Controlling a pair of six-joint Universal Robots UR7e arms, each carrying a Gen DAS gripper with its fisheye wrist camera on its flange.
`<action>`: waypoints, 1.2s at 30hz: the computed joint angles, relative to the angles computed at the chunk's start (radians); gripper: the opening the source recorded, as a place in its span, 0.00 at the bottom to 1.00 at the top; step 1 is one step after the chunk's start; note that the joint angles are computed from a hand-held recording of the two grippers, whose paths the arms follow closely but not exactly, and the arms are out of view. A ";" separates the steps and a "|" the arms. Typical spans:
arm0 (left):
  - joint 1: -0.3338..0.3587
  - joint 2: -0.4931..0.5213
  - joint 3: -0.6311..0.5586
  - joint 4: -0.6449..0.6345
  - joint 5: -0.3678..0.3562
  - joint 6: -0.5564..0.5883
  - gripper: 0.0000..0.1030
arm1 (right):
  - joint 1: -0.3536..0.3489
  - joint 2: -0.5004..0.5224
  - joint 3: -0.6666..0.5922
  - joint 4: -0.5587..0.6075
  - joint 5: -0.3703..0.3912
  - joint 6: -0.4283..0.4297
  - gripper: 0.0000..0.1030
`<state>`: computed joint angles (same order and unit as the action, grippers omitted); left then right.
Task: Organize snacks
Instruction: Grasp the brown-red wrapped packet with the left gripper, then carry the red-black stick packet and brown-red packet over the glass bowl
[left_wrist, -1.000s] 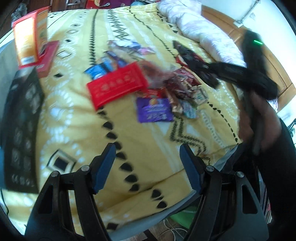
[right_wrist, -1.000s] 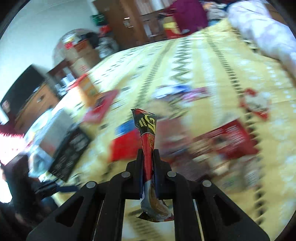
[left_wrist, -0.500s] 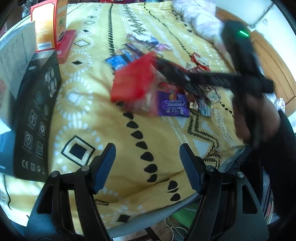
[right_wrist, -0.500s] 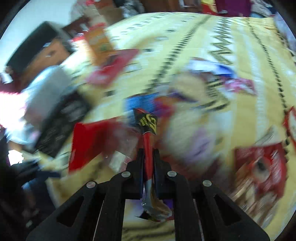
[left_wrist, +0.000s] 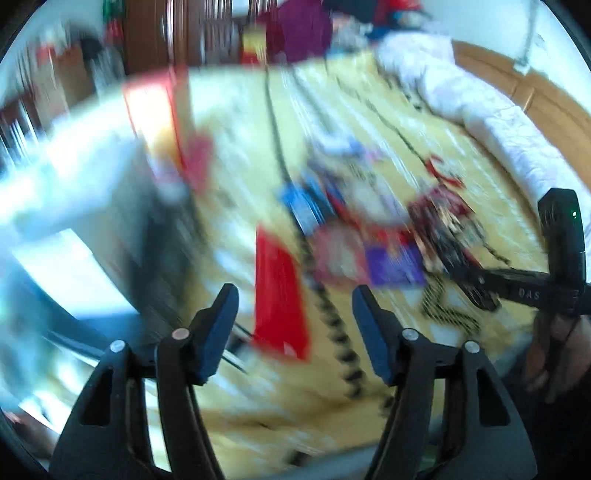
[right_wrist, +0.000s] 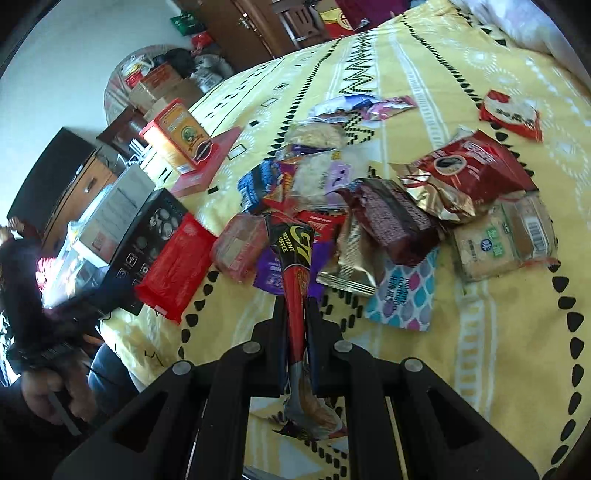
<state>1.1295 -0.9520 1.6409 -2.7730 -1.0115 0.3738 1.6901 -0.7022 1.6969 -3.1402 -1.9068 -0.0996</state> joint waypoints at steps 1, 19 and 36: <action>-0.008 0.000 0.005 -0.030 0.003 0.028 0.77 | -0.003 0.003 0.002 -0.016 0.009 -0.002 0.12; 0.068 0.283 -0.302 0.268 -0.096 -0.020 0.75 | -0.044 -0.006 0.029 -0.093 0.075 0.056 0.12; 0.030 0.128 -0.199 0.110 -0.120 0.010 0.53 | 0.035 0.004 0.027 -0.170 -0.052 -0.017 0.12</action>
